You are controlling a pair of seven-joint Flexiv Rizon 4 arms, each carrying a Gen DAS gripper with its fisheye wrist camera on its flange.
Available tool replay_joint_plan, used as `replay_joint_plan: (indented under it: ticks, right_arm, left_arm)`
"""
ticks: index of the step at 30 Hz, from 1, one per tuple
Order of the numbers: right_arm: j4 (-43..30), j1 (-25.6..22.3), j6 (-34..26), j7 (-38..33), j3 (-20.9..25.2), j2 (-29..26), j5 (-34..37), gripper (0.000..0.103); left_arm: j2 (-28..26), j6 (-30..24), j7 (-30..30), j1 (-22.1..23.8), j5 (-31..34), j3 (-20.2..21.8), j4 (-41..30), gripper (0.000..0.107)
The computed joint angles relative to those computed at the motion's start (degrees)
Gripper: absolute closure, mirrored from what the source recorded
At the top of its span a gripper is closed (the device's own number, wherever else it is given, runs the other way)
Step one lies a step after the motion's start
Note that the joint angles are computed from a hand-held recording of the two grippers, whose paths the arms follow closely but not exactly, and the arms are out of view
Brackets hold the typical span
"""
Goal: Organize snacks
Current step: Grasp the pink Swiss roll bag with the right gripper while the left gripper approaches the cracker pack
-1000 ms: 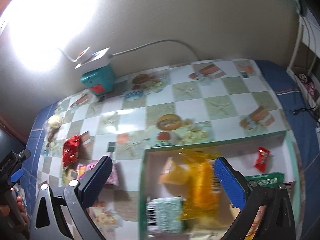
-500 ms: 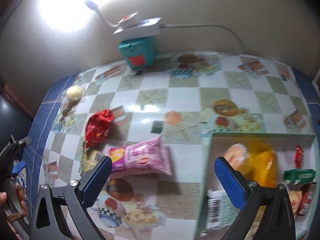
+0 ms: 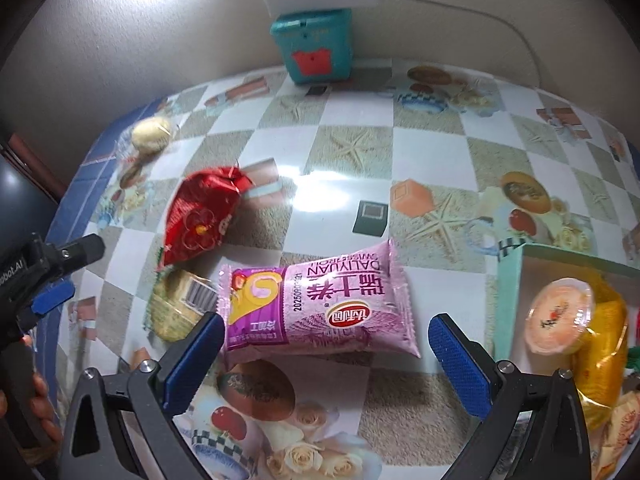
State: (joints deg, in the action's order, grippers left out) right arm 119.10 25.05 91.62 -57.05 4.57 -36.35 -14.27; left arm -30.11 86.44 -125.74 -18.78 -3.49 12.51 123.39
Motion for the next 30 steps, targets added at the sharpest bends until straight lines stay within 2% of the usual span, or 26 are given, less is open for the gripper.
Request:
replay_joint_plan:
  ticks: [3,6,11,16,27,30]
  right_arm:
    - [-0.62,-0.31,0.22,-0.41,0.41,-0.94,-0.04,0.0]
    - [-0.67,1.18,0.89,-0.5,-1.1,-1.31,-0.32,0.0]
    - [-0.44,4.43,2.02,-0.53,-4.32,-1.55,-0.79,0.0]
    - [-1.09,3.09,2.13,-0.55,-2.5,-2.29,-0.19,0.0]
    - [-0.89,2.98,2.44,0.66,-2.78,-2.18,0.91,0.002]
    - [-0.48,4.28,2.69,0.9,-4.37,-2.04,0.83,0.005]
  left_arm:
    - [-1.23,-3.17,-0.01,-2.17,1.61,1.61,-2.53,0.005]
    - [-1.91,-3.92,0.46,-1.38,2.39,0.31,-3.57,0.005]
    - [-2.43,-6.02,-0.42,-2.05,4.21,1.04,-5.17,0.005]
    - [-2.39,-6.51,-1.06,-1.44,5.31,0.57,-5.51,0.005]
    - [-2.23,-6.43,-1.55,-0.22,5.98,-1.07,-5.78,0.005]
    - [-2.28,-6.41,-0.92,0.18,5.69,-1.63,-5.88,0.005]
